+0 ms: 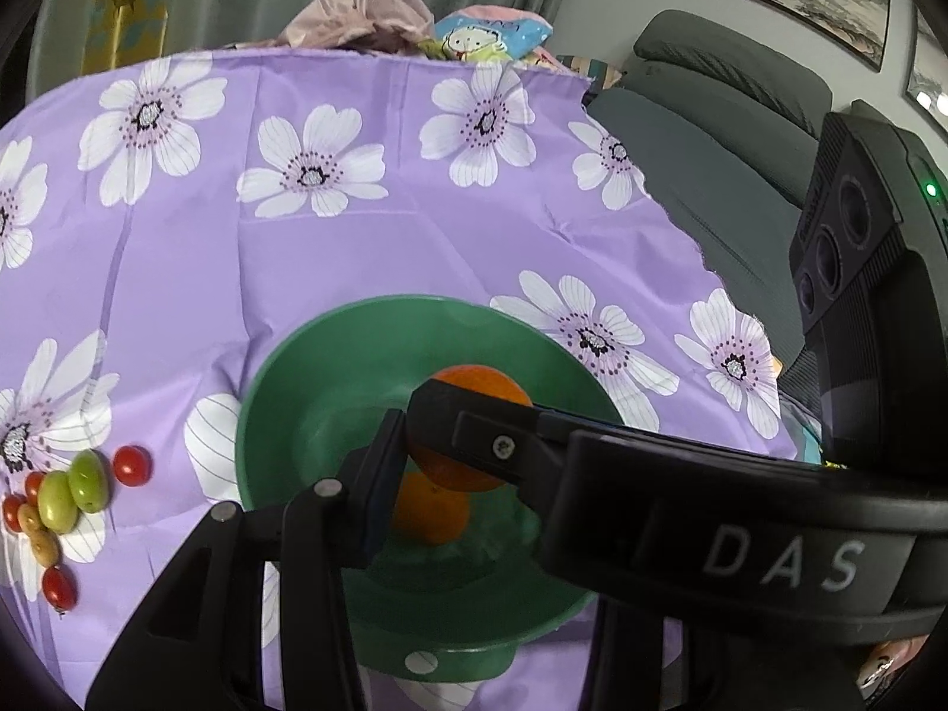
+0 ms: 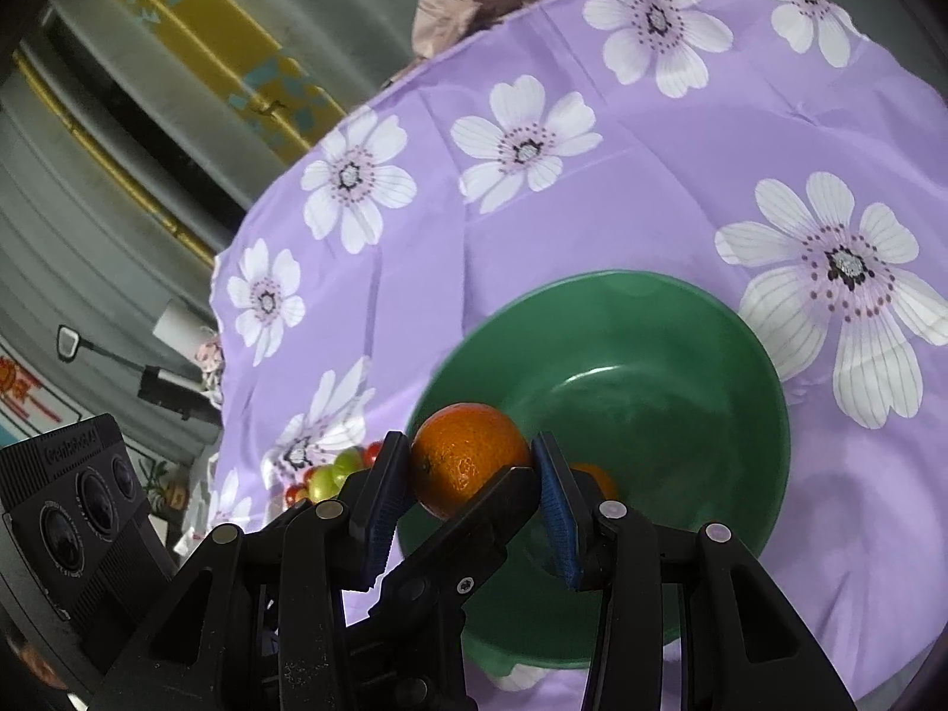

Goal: Organize fruits

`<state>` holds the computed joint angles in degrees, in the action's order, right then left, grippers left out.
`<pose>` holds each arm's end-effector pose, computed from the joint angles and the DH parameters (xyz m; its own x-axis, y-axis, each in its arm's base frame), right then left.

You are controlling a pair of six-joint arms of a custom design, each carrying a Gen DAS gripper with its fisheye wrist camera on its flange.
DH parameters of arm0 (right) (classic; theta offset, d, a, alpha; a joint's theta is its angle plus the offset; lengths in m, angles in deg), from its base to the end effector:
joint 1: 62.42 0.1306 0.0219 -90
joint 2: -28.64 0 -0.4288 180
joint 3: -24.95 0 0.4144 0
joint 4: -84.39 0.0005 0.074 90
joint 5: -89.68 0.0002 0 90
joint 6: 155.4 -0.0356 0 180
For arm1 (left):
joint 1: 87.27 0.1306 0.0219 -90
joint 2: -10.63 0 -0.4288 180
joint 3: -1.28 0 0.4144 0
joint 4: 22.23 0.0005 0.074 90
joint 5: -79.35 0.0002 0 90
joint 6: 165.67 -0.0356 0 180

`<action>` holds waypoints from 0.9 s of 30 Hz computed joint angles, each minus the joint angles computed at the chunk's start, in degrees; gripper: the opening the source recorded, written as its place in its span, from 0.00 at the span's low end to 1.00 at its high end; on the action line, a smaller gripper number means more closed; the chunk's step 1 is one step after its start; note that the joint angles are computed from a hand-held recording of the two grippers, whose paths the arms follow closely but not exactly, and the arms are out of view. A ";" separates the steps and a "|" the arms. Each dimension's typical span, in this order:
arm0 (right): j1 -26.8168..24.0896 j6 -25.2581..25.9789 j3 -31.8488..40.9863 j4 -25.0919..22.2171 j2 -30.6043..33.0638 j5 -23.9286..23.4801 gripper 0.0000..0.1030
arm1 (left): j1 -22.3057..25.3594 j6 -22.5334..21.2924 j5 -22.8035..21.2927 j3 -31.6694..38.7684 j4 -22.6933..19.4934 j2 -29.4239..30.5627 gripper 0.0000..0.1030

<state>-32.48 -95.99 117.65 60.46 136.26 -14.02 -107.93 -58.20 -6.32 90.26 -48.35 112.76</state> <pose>0.5477 0.3246 0.3643 -0.7960 0.1121 -0.5948 -0.2784 0.8048 0.5242 0.5605 -0.2147 0.3861 -0.6870 -0.0609 -0.7241 0.2100 0.9374 -0.2780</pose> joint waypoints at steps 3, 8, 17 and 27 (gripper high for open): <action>-0.24 -0.26 0.88 -1.16 0.91 -0.28 0.43 | 0.23 0.42 0.69 0.59 -0.72 0.86 0.42; -0.60 -0.80 1.99 -2.55 2.32 -1.16 0.43 | 0.67 1.07 1.39 1.42 -1.81 2.16 0.42; -0.93 -1.73 3.68 -4.34 4.43 -2.40 0.43 | 1.41 1.74 2.37 2.43 -3.54 3.84 0.42; -1.26 -3.01 5.09 -6.34 5.99 -3.53 0.42 | 1.38 1.16 0.81 3.77 -5.93 4.98 0.44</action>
<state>-33.74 -99.00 122.74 54.13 142.25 -17.55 -106.55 -57.04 -5.51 94.03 -54.28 117.74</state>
